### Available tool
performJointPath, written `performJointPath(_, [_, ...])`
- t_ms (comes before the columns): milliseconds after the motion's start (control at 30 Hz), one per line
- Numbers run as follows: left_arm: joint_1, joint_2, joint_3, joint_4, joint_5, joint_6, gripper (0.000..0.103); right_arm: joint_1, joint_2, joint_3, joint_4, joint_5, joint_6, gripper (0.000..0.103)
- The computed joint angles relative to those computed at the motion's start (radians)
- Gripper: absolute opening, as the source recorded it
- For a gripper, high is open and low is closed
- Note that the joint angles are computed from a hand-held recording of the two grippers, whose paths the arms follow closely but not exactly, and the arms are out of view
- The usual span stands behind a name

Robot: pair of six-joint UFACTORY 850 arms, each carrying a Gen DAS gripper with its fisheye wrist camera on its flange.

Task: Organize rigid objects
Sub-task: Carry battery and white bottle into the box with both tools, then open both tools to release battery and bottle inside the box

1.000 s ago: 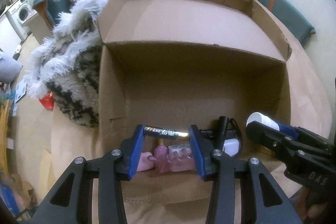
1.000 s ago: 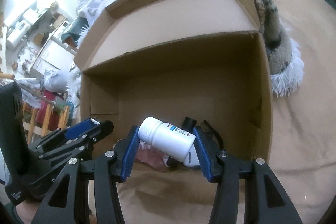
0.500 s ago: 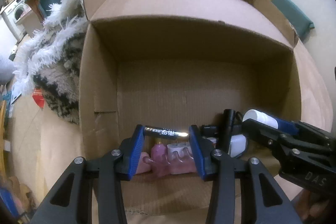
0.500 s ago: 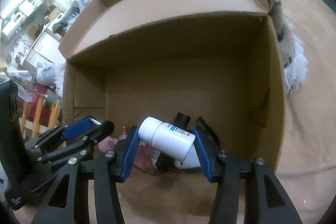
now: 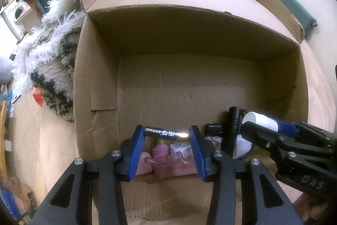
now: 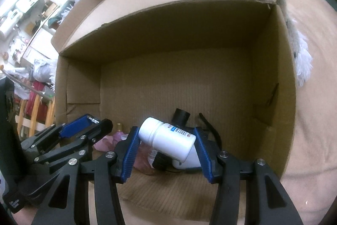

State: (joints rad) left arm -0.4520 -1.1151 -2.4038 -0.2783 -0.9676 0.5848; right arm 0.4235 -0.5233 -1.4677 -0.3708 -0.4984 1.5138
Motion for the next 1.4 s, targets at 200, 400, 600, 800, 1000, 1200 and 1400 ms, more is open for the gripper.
performJointPath(200, [-0.007,0.016,0.03,0.005,0.006,-0.01,0.04,-0.006,-0.001,0.004,0.015,0.008,-0.011,0.055])
performJointPath(400, [-0.009,0.012,0.028,0.008,0.011,-0.01,0.04,-0.008,0.006,0.019,0.006,0.02,0.006,0.055])
performJointPath(600, [-0.011,0.04,0.073,0.006,0.051,0.004,0.04,-0.008,0.009,0.022,0.002,0.023,0.012,0.055])
performJointPath(800, [-0.006,0.047,0.078,0.009,0.055,0.009,0.045,-0.008,0.023,0.044,-0.025,0.044,0.048,0.055])
performJointPath(1000, [-0.005,0.077,0.114,0.012,0.085,0.014,0.061,-0.007,0.052,0.079,-0.114,0.087,0.165,0.076])
performJointPath(1200, [-0.005,0.08,0.101,0.02,0.085,-0.004,0.064,-0.009,0.075,0.11,-0.189,0.129,0.276,0.089])
performJointPath(1400, [-0.008,0.088,0.107,0.042,0.09,-0.027,0.065,-0.006,0.066,0.096,-0.187,0.116,0.268,0.091])
